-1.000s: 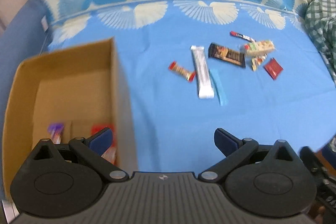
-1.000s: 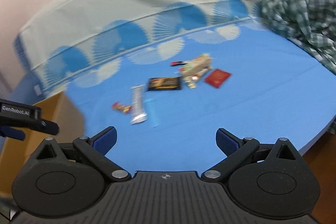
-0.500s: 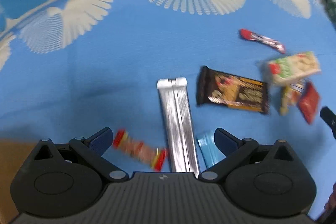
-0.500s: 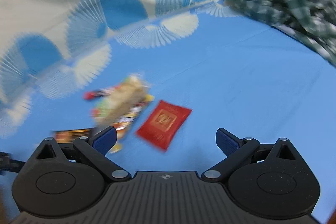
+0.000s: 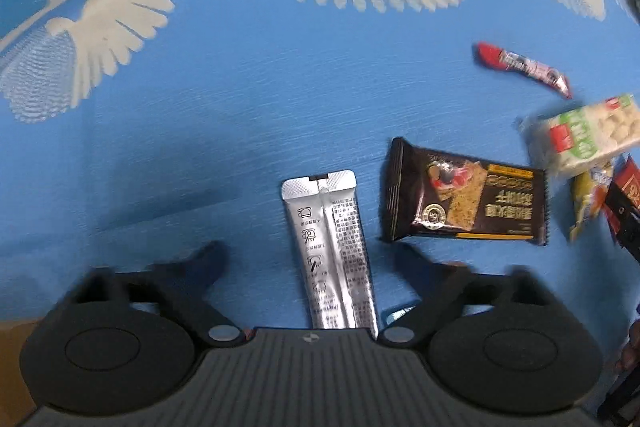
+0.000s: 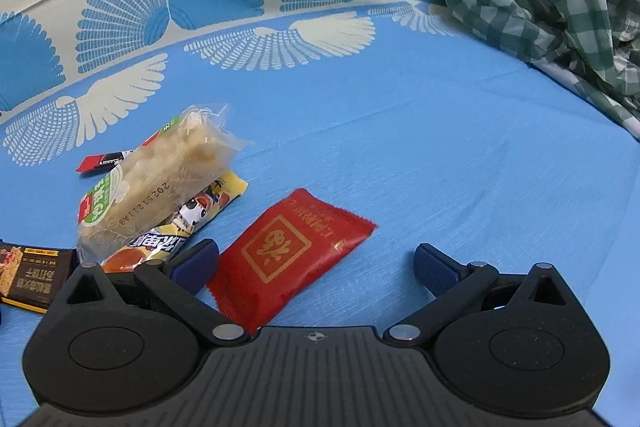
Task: Organize snacks
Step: 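Grasp the small red packet with the right tool while the left tool grasps the silver stick pack, then carry the red packet and silver stick pack with both tools over the box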
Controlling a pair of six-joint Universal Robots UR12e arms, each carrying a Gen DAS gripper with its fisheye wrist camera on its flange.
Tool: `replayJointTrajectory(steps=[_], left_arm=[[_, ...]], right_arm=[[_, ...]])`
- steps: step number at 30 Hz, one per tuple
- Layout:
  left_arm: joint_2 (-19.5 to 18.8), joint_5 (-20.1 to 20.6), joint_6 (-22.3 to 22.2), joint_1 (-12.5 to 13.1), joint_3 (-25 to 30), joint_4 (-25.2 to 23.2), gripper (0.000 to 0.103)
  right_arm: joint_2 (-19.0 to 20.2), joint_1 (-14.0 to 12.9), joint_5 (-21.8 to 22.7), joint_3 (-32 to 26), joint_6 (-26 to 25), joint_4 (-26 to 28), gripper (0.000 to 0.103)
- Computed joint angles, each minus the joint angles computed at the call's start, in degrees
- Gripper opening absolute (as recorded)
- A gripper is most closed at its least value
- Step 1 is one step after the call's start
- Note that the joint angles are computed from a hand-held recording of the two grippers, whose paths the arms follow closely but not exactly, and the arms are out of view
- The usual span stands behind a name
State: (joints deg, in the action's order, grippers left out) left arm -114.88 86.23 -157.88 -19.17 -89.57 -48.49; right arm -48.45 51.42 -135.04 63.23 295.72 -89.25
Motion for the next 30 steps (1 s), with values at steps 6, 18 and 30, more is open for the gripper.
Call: replayJointTrajectory(steps=[6, 18, 30], left_arm=[[2.37, -3.43, 0.28, 0.73, -1.00, 0.41, 0.025], [14.40, -15.78, -0.56, 6.55, -7.44, -2.31, 0.024], [32.25, -21.68, 6.54, 19.77, -18.26, -6.29, 0.025]], right_arm=[[-0.22, 0.70, -1.73, -0.54, -3.80, -1.64, 0.008], [0.23, 5.79, -6.17, -7.92, -0.13, 9.17, 0.007], [14.18, 13.43, -12.52, -39.18, -5.69, 19.12, 0.007]])
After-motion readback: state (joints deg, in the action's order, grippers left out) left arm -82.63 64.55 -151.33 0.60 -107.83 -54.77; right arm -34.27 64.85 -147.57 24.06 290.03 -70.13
